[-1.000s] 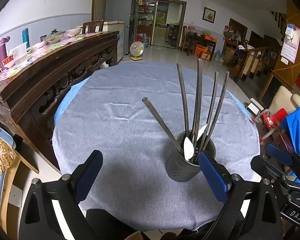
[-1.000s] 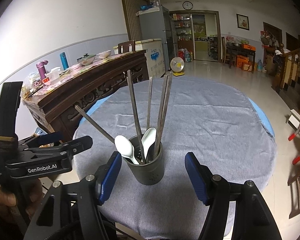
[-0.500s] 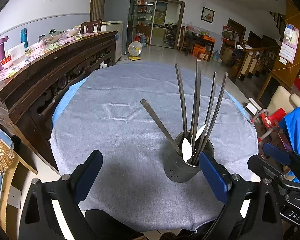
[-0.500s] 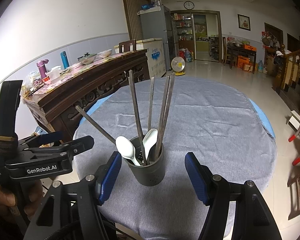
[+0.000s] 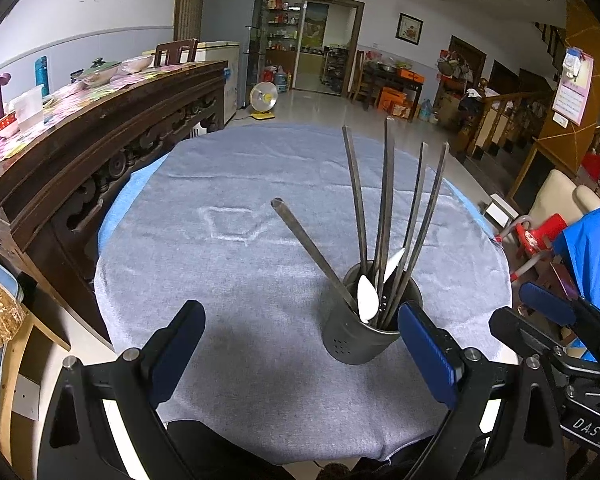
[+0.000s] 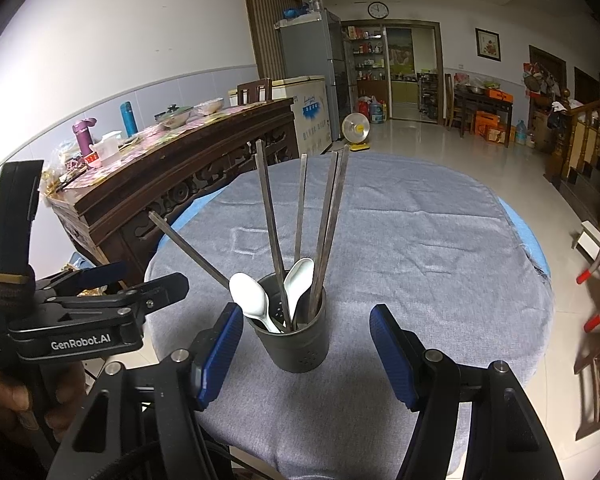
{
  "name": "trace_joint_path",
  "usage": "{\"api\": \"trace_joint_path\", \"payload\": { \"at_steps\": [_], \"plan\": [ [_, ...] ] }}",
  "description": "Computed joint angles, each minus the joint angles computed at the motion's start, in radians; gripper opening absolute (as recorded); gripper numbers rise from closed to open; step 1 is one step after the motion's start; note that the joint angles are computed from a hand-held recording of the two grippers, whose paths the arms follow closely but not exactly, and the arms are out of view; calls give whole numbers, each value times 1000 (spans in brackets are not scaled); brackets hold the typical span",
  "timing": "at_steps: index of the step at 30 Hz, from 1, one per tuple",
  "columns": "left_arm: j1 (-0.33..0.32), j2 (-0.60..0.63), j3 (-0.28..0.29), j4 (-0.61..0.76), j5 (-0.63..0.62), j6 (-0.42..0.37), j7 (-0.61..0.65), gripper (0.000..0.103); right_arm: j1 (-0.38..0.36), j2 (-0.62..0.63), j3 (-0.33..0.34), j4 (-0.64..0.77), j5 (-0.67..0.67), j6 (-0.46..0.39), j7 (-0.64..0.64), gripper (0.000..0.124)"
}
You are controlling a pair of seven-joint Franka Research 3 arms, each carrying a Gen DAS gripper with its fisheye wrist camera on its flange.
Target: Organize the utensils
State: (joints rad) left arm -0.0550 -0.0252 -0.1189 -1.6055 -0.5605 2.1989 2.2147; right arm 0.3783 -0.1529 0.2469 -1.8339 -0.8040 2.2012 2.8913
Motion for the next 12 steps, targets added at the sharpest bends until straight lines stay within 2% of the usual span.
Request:
{"api": "trace_joint_path", "payload": {
  "at_steps": [12],
  "plan": [
    [-1,-1,-1,4,-18,-23,26,97,-4,-3,-3,-4,7,4,-2,70]
  ]
}}
